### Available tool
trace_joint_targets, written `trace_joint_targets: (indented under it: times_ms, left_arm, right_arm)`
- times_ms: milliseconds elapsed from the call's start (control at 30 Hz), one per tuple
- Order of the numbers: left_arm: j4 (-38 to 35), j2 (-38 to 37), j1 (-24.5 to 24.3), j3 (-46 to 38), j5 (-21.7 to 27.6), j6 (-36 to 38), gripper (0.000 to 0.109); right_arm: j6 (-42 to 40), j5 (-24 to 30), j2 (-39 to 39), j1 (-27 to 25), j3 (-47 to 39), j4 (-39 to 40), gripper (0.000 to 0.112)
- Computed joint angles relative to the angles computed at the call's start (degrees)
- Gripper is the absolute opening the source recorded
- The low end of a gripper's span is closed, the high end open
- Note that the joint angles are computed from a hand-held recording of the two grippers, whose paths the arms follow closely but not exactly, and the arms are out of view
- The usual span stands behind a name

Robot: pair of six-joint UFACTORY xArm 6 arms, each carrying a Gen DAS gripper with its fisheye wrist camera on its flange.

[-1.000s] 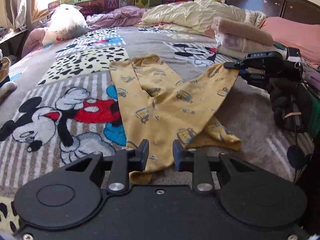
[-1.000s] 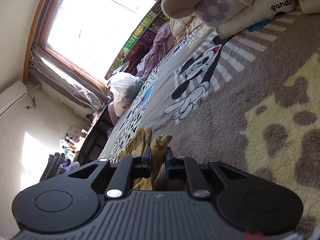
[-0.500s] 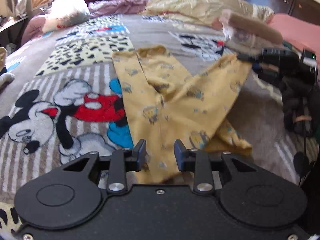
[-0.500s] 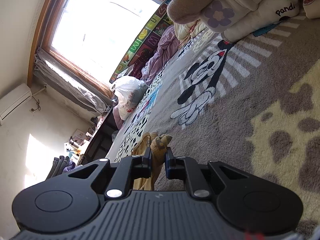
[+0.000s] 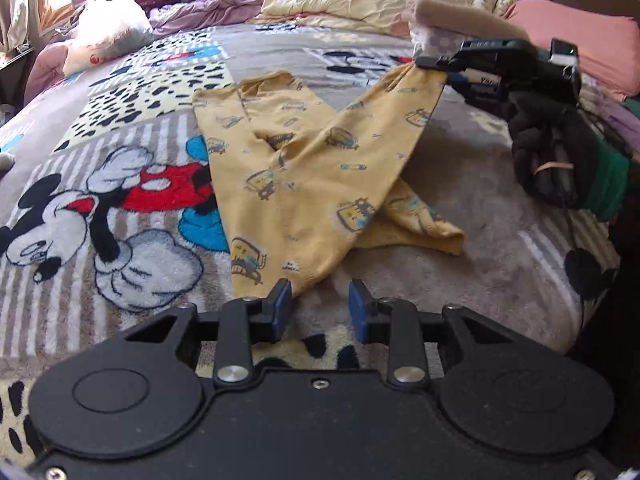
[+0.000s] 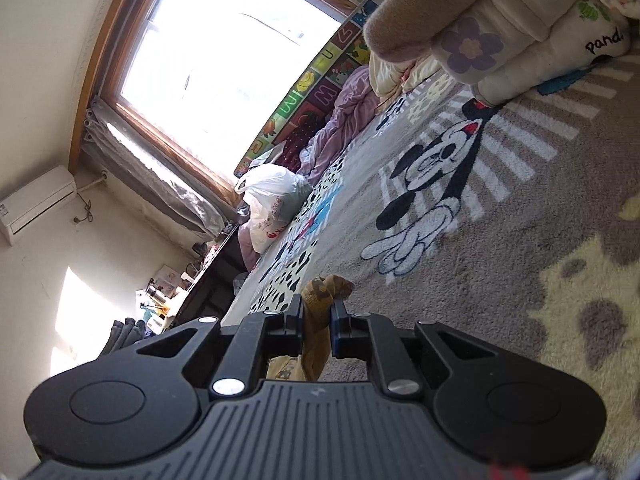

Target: Fold clothes

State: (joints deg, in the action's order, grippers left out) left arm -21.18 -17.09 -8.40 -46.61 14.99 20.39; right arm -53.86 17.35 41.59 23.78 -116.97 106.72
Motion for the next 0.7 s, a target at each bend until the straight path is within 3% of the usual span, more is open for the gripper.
trace_joint_targets:
  times_ms: [33, 100, 300, 433, 633, 700]
  left_arm:
    - [-1.7, -0.1, 0.1, 0.1, -1.8, 0.2, 0.029]
    - [2.0, 0.9, 0.7, 0.4, -4.9, -3.9, 0.029]
    - [12.3, 2.6, 1.0, 1.3, -1.4, -7.1, 0.03]
    - [8.3, 2.7, 1.3, 0.9, -0.6, -5.3, 0.032]
    - [8.8, 2.9, 1.2, 1.2, -1.3, -6.0, 0.033]
    - [7.8, 3.0, 1.3, 0.9, -0.9, -5.5, 0.033]
  right_arm:
    - [-1.1, 0.0, 0.1, -0.1, -0.2, 1.8, 0.014]
    - [-4.0, 0.8, 0.2, -0.2, -0.8, 4.1, 0.014]
    - [-12.1, 5.2, 1.4, -0.5, -4.0, 9.9, 0.014]
    - [-15.7, 14.0, 0.3, -2.3, -2.7, 16.6, 0.014]
    - [-25.0, 26.0, -3.7, -3.0, 0.0, 19.3, 0.014]
    - [-25.2, 23.3, -4.1, -2.7, -0.1, 17.0, 0.014]
